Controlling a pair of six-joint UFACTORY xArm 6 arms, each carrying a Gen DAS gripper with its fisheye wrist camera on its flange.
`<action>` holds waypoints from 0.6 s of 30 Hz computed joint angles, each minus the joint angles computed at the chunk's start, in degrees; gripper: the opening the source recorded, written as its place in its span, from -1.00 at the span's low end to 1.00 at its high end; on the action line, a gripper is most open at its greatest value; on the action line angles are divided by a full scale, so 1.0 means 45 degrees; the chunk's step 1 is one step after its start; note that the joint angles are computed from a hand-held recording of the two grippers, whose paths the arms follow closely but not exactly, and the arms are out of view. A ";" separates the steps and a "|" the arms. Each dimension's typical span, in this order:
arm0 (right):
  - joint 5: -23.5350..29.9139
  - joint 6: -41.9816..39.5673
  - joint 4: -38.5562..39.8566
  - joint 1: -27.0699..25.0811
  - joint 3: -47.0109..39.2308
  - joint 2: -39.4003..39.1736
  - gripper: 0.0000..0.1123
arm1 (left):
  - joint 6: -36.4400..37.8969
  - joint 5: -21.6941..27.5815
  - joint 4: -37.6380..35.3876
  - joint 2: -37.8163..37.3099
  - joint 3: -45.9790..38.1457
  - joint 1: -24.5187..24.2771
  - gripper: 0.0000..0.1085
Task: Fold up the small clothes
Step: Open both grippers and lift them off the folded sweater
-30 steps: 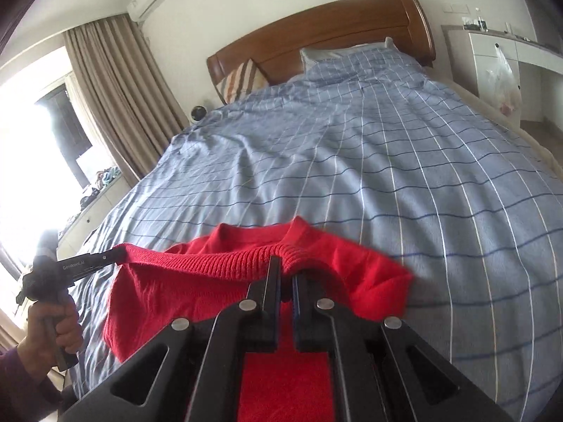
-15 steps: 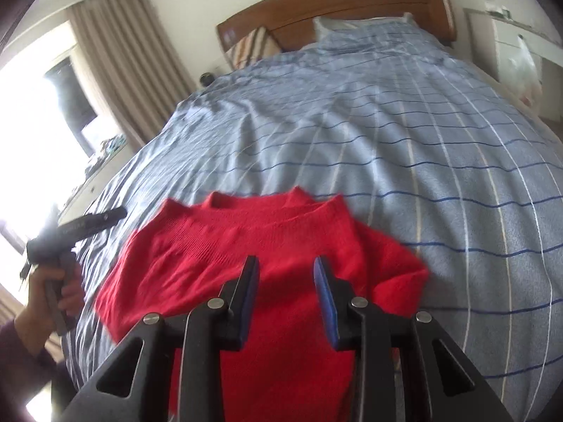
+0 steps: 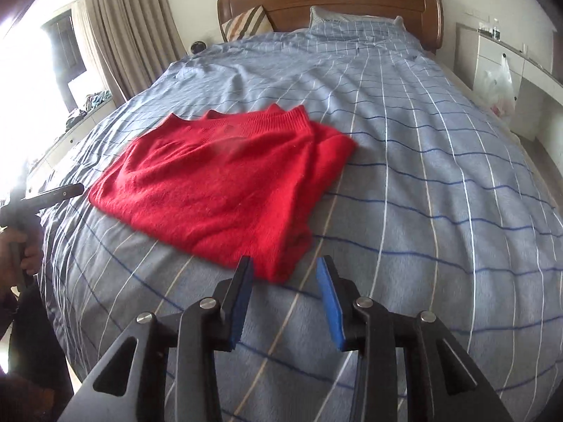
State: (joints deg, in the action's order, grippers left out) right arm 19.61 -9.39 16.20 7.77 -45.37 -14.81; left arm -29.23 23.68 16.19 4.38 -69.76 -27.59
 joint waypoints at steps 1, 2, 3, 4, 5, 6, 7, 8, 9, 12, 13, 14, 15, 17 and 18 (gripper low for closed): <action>-0.0239 0.0168 0.0061 0.0104 0.0443 -0.0281 -0.30 | -0.0618 -0.0128 0.0729 -0.0184 0.0328 -0.0181 0.78; -0.0498 0.0413 0.0120 0.0222 0.0834 -0.0481 -0.30 | -0.1380 -0.0175 0.1575 -0.0278 0.0567 -0.0371 0.79; -0.0810 0.0752 0.0178 0.0369 0.1242 -0.0621 -0.30 | -0.2006 -0.0172 0.2257 -0.0317 0.0767 -0.0548 0.79; -0.1083 0.1165 0.0190 0.0526 0.1539 -0.0673 -0.30 | -0.2395 -0.0147 0.2683 -0.0294 0.0929 -0.0718 0.79; -0.1402 0.1527 0.0209 0.0693 0.1905 -0.0776 -0.30 | -0.2631 -0.0070 0.2960 -0.0213 0.1013 -0.0863 0.79; -0.1793 0.2033 -0.0087 0.0827 0.2258 -0.0888 -0.22 | -0.2824 0.0020 0.3207 -0.0043 0.1015 -0.0980 0.79; -0.2309 0.2806 -0.0766 0.0928 0.2639 -0.1002 -0.09 | -0.2891 0.0197 0.3316 0.0157 0.0980 -0.1108 0.80; -0.2792 0.3559 -0.1443 0.1013 0.2912 -0.1047 -0.04 | -0.3289 0.0390 0.3752 0.0334 0.0938 -0.1216 0.83; -0.3170 0.4129 -0.1905 0.1061 0.3107 -0.1028 0.03 | -0.4109 0.0321 0.4628 0.0374 0.1011 -0.1238 0.85; -0.4027 0.5932 -0.3410 0.0971 0.3504 -0.0878 0.08 | -0.5152 0.0067 0.5438 0.0347 0.1215 -0.1179 0.89; -0.4210 0.6168 -0.3587 0.0958 0.3543 -0.0795 0.09 | -0.5245 0.0006 0.5465 0.0344 0.1247 -0.1158 0.89; -0.4376 0.6331 -0.3742 0.0933 0.3609 -0.0747 0.09 | -0.5338 -0.0030 0.5592 0.0335 0.1277 -0.1154 0.89; -0.4503 0.6519 -0.3965 0.0889 0.3640 -0.0700 0.10 | -0.5395 -0.0057 0.5703 0.0330 0.1295 -0.1150 0.89; -0.4616 0.7342 -0.4974 0.0728 0.3636 -0.0645 0.11 | -0.5470 -0.0152 0.5800 0.0305 0.1358 -0.1142 0.89; -0.4646 0.7893 -0.5636 0.0626 0.3634 -0.0633 0.11 | -0.5448 -0.0204 0.5769 0.0305 0.1371 -0.1122 0.89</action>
State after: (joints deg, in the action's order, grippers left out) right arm -1.30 26.13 -9.16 10.59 -29.01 -17.66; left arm -53.75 22.76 42.15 5.75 -63.59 -32.64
